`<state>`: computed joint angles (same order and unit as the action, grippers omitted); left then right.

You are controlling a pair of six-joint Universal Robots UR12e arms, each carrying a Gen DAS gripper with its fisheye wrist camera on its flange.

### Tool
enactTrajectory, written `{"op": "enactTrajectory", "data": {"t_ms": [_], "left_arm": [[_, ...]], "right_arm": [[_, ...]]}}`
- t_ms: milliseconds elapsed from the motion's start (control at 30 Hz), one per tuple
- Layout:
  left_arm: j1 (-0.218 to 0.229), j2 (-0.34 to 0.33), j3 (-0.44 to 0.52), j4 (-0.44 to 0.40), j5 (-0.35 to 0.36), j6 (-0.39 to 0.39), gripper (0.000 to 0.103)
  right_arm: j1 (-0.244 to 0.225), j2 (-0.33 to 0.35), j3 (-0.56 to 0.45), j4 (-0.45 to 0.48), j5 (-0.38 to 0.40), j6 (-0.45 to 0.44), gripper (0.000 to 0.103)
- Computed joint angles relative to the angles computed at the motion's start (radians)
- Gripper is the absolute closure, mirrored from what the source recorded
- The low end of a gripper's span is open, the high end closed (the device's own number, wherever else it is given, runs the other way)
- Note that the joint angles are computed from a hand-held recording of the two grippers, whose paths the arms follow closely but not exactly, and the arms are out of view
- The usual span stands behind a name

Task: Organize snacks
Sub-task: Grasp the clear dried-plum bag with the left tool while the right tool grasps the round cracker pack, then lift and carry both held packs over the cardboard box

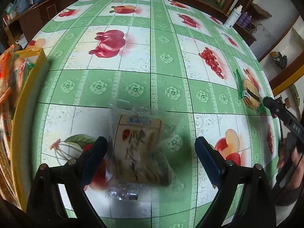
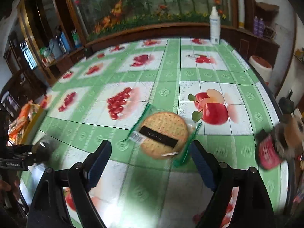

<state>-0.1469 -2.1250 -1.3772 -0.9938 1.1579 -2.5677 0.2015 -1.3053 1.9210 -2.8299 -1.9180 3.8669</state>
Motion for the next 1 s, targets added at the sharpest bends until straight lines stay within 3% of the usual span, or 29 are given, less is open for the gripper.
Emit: {"op": "enactTrajectory", "data": {"t_ms": [100,167,233,333,467,600,833,933,1000], "left_arm": [[-0.006,-0.004,0.001,0.019,0.012,-0.007,0.009],[-0.009,-0.006,0.002,0.027,0.017,-0.007,0.009],[-0.010,-0.007,0.002,0.031,0.017,-0.001,0.009],[-0.013,-0.009,0.002,0.039,0.020,0.012,0.009],[-0.018,-0.012,0.003,0.046,0.026,0.036,0.009],[-0.020,-0.013,-0.002,0.070,0.040,0.046,0.009],[-0.013,-0.003,-0.037,0.134,0.028,0.091,0.012],[-0.009,0.002,-0.048,0.161,0.030,0.092,0.022],[0.000,0.002,-0.048,0.165,0.014,0.083,0.040]], "right_arm": [[-0.031,0.004,0.007,-0.009,0.050,0.077,0.015],[-0.048,0.006,0.018,-0.026,0.076,0.179,0.004],[-0.053,0.014,0.013,-0.014,0.057,0.271,0.000],[-0.051,0.035,-0.010,-0.015,0.055,0.312,0.000],[-0.034,0.063,-0.102,0.196,-0.005,0.289,0.000],[-0.024,0.085,-0.146,0.309,-0.040,0.256,0.000],[-0.015,0.073,-0.101,0.221,-0.050,0.152,0.006],[-0.007,0.067,-0.088,0.199,-0.049,0.108,0.016],[-0.005,0.064,-0.083,0.177,-0.046,0.097,0.020]]}}
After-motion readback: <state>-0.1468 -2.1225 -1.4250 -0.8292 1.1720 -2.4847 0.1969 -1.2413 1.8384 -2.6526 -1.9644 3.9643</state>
